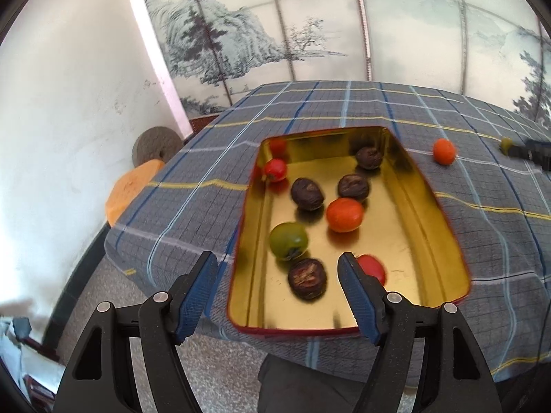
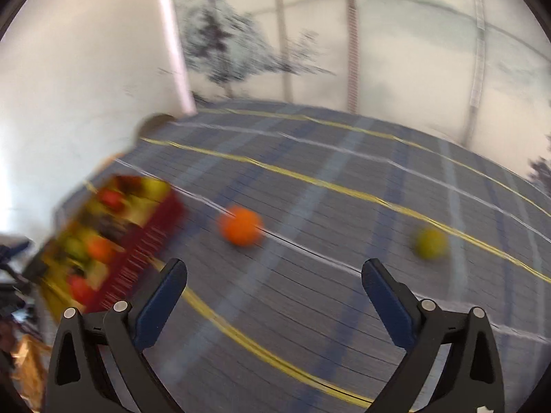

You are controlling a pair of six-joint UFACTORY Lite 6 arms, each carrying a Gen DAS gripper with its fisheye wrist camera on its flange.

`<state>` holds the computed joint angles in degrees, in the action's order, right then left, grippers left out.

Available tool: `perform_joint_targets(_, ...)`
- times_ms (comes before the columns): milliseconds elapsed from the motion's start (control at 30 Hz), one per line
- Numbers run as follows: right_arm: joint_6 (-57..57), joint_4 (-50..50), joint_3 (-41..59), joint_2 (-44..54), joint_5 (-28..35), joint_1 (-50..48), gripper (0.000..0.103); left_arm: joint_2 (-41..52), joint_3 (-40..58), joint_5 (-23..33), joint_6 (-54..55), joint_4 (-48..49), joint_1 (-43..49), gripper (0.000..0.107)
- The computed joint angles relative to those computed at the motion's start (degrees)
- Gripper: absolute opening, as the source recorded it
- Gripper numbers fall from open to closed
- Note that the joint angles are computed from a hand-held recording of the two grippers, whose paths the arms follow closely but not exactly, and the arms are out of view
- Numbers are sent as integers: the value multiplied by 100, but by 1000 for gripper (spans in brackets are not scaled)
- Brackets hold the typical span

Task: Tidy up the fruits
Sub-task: 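Reach to the orange mandarin and grasp it with the left gripper, then reach to the yellow-green lime and grasp it with the right gripper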

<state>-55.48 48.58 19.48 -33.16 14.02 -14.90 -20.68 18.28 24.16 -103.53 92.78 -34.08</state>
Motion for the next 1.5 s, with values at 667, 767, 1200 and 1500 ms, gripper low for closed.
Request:
perform_joint_targets(667,-5005,1866,1548,3367,1134,-5263,103,3557,4315,277,2847,-2826,-1859,73)
perform_joint_targets(767,-5171,2076,1349,3210,879,-5161,103,4374,5300,156,3676,-3492,-1806,73)
perform_joint_targets(1200,-5492,2464,1275,3216,820,-5125,103,7994,10014,945,7218,-7076,-1099,72)
perform_joint_targets(1500,-5483,2451,1267,3207,837,-5135,103,8604,10672,919,8094,-8597,-884,39)
